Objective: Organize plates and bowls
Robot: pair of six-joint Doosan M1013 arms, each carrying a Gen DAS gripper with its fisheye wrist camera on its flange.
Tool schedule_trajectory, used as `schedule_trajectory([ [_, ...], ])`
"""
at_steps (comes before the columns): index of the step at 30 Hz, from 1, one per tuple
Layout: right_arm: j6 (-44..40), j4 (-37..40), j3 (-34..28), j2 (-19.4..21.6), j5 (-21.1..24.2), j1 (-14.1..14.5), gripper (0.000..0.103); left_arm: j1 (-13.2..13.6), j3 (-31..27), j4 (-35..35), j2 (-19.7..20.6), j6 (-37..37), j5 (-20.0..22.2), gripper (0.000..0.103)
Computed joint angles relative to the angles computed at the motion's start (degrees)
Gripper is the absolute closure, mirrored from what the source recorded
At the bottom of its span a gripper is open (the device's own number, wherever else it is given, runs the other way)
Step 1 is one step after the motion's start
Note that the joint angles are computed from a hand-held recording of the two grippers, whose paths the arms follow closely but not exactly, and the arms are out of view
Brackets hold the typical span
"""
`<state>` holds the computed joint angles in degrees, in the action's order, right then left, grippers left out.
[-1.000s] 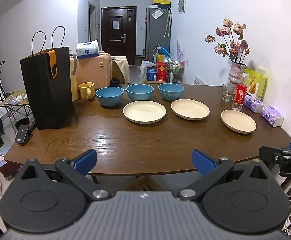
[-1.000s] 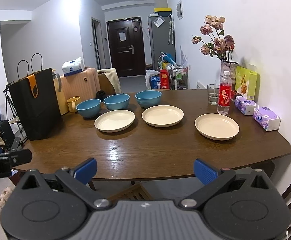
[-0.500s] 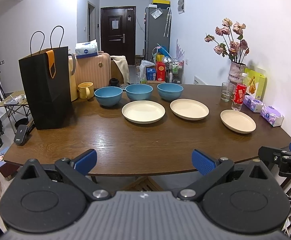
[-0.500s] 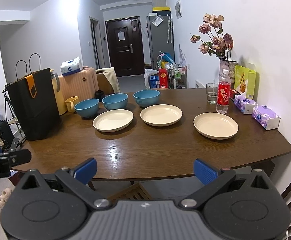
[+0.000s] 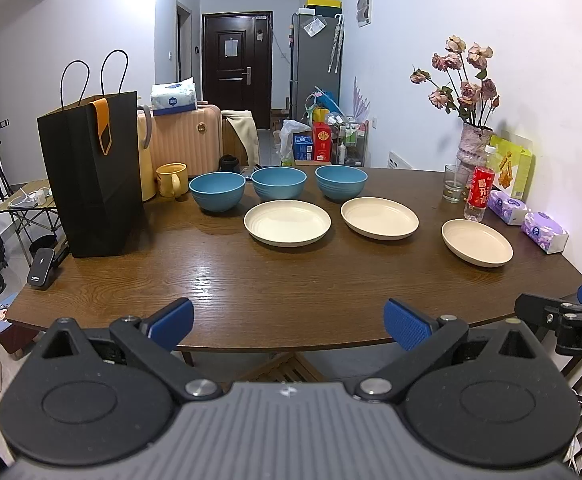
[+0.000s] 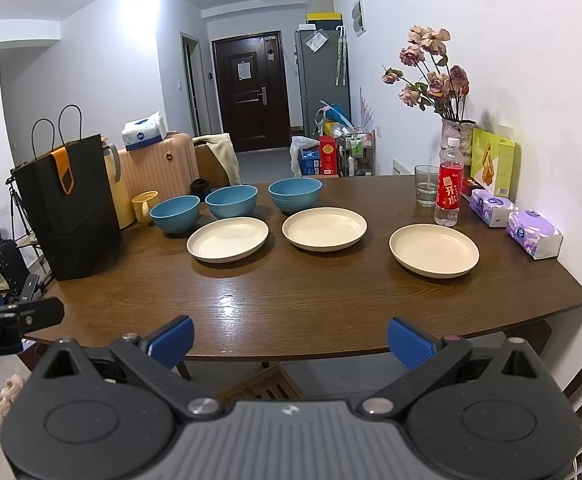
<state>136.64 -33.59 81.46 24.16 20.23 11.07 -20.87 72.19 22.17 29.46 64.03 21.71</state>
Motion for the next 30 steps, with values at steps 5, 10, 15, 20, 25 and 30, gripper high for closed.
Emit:
schedule_trajectory([
  [5, 0.2, -0.1, -0.1, 0.1, 0.0, 0.0, 0.0, 0.0, -0.2, -0.1, 0.1, 0.1, 0.0, 0.0],
  [10, 0.5, -0.3, -0.1, 0.2, -0.1, 0.1, 0.0, 0.0, -0.3, -0.4, 0.2, 0.5, 0.3, 0.0],
  [15, -0.2, 0.3, -0.2, 0.4, -0.1, 0.0, 0.0, 0.0, -0.3, -0.5, 0.2, 0.5, 0.3, 0.0],
  [20, -0.2, 0.3, -0.2, 0.4, -0.1, 0.0, 0.0, -0.2, -0.7, -0.3, 0.5, 0.4, 0.7, 0.0],
  [25, 0.0, 0.2, -0.2, 0.4, -0.2, -0.1, 0.0, -0.2, -0.7, -0.1, 0.6, 0.2, 0.6, 0.0],
  [30, 0.1, 0.1, -0.1, 0.4, -0.4, -0.1, 0.0, -0.2, -0.9, 0.3, 0.7, -0.3, 0.8, 0.0],
])
